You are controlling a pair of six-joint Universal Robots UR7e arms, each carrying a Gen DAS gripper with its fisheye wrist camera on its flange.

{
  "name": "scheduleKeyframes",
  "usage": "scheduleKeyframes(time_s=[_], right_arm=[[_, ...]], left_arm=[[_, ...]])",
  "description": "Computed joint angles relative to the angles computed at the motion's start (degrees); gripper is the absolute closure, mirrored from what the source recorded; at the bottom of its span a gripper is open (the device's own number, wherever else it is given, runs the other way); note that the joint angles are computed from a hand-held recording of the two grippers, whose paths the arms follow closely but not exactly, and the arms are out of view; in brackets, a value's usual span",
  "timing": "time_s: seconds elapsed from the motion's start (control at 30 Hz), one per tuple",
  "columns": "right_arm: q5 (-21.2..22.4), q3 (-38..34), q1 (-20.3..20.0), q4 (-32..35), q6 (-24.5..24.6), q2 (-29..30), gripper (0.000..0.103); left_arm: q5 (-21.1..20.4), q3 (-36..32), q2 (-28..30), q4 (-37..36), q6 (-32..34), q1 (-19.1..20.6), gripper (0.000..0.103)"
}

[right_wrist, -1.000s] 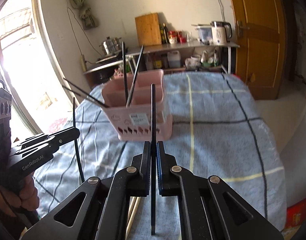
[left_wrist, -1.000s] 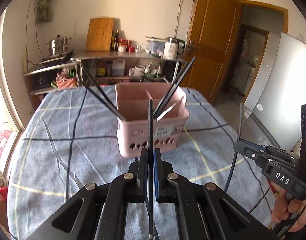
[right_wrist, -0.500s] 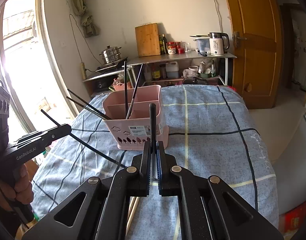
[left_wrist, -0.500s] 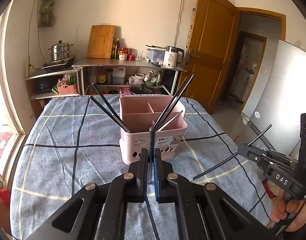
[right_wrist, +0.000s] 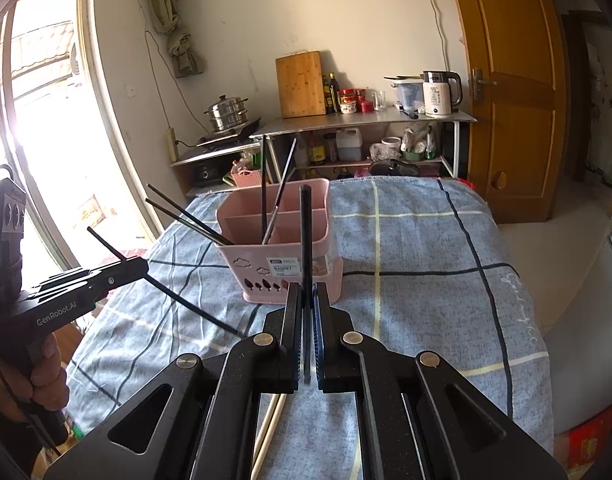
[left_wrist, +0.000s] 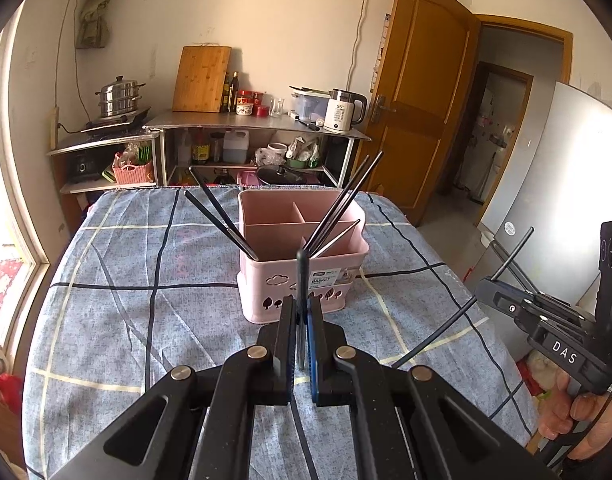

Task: Organize utensils
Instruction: 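Raise the left tool's black chopstick over the basket while the right tool carries its own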

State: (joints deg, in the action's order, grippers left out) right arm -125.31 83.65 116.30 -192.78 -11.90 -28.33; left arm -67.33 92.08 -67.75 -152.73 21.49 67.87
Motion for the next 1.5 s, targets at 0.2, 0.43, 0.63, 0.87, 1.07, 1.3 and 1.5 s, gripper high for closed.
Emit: scheduleKeyframes(time_s=[0.2, 0.43, 0.63, 0.87, 1.07, 1.3, 1.5], right_arm=[[0.89, -1.58, 0.48, 0.38, -1.2, 0.36, 0.098], [1.91, -4.55, 1.29, 1.08, -2.96, 1.48, 0.098], [2.65, -8.03, 1.99, 2.02, -5.07, 2.78, 0.098], [4.01, -13.29, 2.17, 3.59, -7.16, 4.67, 0.098], [5.15, -18.75, 2.34, 5.25, -8.55, 6.71, 0.098], [6.18, -24.68, 2.21, 6.61, -10.06, 9.19, 0.098], [6.41, -28.04, 1.61, 7.41, -10.47, 11.14, 0.098]], left_arm=[[0.27, -0.79, -0.51, 1.2, -0.03, -0.59, 0.099], [-0.1, -2.81, -0.37, 1.56, 0.83, -1.45, 0.099], [-0.45, -5.83, 0.42, 2.07, 1.75, -2.36, 0.099], [-0.67, -10.71, 2.59, 3.13, 2.72, -3.19, 0.099], [-1.08, -15.61, 5.25, 3.85, 3.17, -3.5, 0.099], [-1.05, -20.81, 8.79, 4.29, 3.4, -3.22, 0.099], [-0.69, -24.35, 12.1, 3.59, 3.86, -2.22, 0.099]])
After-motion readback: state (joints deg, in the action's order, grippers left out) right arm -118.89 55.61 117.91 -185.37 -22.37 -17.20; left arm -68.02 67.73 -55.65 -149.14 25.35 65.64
